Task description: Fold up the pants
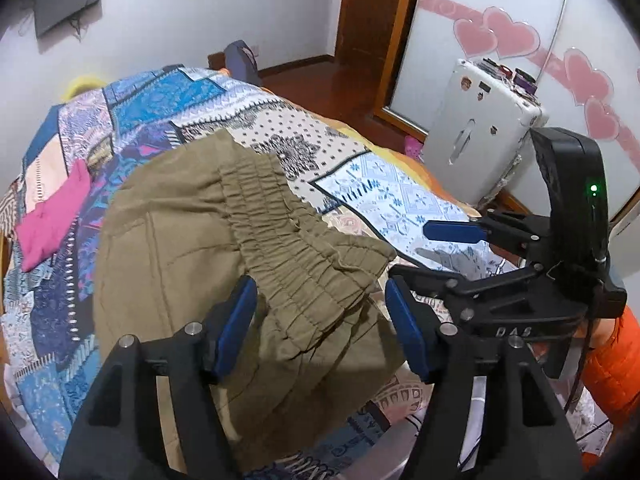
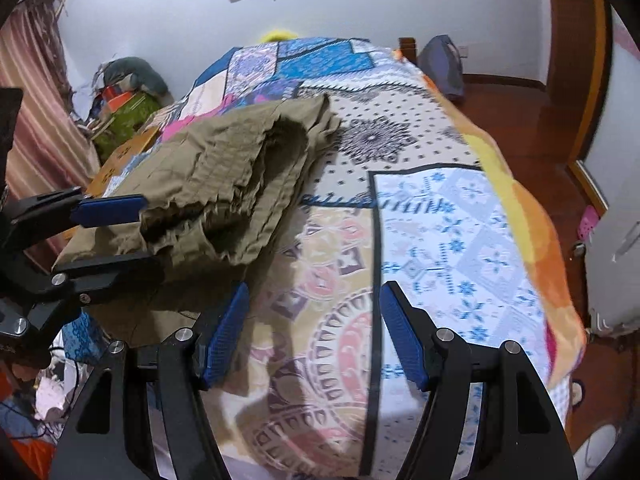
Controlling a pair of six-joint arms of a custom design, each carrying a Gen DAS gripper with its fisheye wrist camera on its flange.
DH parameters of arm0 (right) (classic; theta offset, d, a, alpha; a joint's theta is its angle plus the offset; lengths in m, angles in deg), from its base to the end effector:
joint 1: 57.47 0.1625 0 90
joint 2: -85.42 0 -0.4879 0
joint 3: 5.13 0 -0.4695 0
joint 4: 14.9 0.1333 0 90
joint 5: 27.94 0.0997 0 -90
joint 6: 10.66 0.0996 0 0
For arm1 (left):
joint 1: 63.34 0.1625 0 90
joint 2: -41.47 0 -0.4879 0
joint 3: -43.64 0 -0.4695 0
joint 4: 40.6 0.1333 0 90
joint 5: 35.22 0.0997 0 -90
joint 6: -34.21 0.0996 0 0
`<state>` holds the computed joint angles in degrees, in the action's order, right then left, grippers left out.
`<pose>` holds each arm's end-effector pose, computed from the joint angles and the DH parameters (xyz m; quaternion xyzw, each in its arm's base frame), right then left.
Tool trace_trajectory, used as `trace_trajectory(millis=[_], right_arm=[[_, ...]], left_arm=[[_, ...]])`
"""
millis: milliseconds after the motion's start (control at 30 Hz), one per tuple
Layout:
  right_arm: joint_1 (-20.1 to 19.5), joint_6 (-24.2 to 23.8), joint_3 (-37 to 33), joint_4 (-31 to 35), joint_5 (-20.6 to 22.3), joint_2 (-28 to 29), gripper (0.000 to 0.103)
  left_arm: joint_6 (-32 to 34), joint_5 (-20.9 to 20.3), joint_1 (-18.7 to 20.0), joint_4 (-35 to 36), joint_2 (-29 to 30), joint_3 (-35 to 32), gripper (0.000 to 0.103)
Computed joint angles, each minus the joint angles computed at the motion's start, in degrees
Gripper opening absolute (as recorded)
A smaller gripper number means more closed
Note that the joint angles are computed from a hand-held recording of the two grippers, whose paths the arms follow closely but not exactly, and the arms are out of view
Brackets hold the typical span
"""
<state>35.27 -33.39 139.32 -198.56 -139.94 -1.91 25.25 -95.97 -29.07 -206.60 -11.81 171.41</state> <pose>0.1156 -0.4076 0.2407 0.1471 -0.9224 0.2716 0.2319 -0.3266 -0.4427 0.0169 0.3810 0.8894 -0.1458 0.2065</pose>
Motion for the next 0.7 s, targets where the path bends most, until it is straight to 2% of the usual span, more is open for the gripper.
trace_trajectory(millis=[100,233,400,567,700], right_arm=[[0.4,0.4,0.1,-0.4,0.0,-1.0,0.064],[1.9,0.1,-0.5,-1.5,0.4,-1.3,0.064],[3.6,-0.8,-1.7,-3.0,2.1,0.1,0.065],[4.9,-1.3,-3.1,-3.2,3.6,2.4,0.065],[5.3,-1.9,-3.8,-2.8,3.4,5.2,0.064]], left_arm=[[-0.8,-1.0,0.3,-0.8,-2.0,0.4,0.066],[-2.7,0.1,1.8,-0.9,-4.3,0.6,0.079],[-5.8,2.8,4.1,3.5,-4.2,0.8,0.079],[-3.7,5.8,2.9,2.2,-2.6,2.7,0.082],[-2.7,4.6,3.3,4.3,-4.7,3.1,0.082]])
